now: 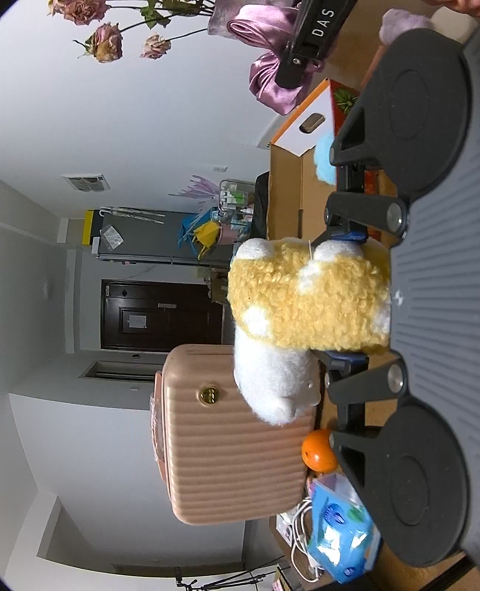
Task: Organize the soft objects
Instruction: 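Carry the hamster plush and scrunchie over the cardboard box with both tools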
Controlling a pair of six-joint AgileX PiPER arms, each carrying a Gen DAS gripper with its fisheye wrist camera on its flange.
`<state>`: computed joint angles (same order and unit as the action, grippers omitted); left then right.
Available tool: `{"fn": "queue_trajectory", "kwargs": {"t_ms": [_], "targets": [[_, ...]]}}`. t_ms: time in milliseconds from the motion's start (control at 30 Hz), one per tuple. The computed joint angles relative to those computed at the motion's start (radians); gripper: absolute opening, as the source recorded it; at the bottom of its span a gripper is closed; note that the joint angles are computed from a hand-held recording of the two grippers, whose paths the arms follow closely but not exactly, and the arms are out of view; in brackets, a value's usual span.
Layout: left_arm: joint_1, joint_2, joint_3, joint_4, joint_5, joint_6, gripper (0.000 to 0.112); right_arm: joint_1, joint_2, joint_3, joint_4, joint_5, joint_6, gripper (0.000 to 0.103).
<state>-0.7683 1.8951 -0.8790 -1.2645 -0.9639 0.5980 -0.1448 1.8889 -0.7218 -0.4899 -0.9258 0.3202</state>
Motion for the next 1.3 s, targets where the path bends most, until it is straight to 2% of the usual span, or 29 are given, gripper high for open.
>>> {"fn": "queue_trajectory", "kwargs": {"t_ms": [367,800,1300], "targets": [[0.099,0.112,-0.195,0.043,0.094,0.083,0.05,0.07,0.083,-0.213,0.007,0.181,0.027,0.036],[0.194,0.27,-0.465,0.02,0.209,0.218,0.05,0.121,0.17,-0.423,0.013,0.373,0.056,0.036],[0.216,0.447,-0.701,-0.072,0.226,0.399,0.05,0.159,0.28,-0.57,0.063,0.482,0.055,0.036]]}}
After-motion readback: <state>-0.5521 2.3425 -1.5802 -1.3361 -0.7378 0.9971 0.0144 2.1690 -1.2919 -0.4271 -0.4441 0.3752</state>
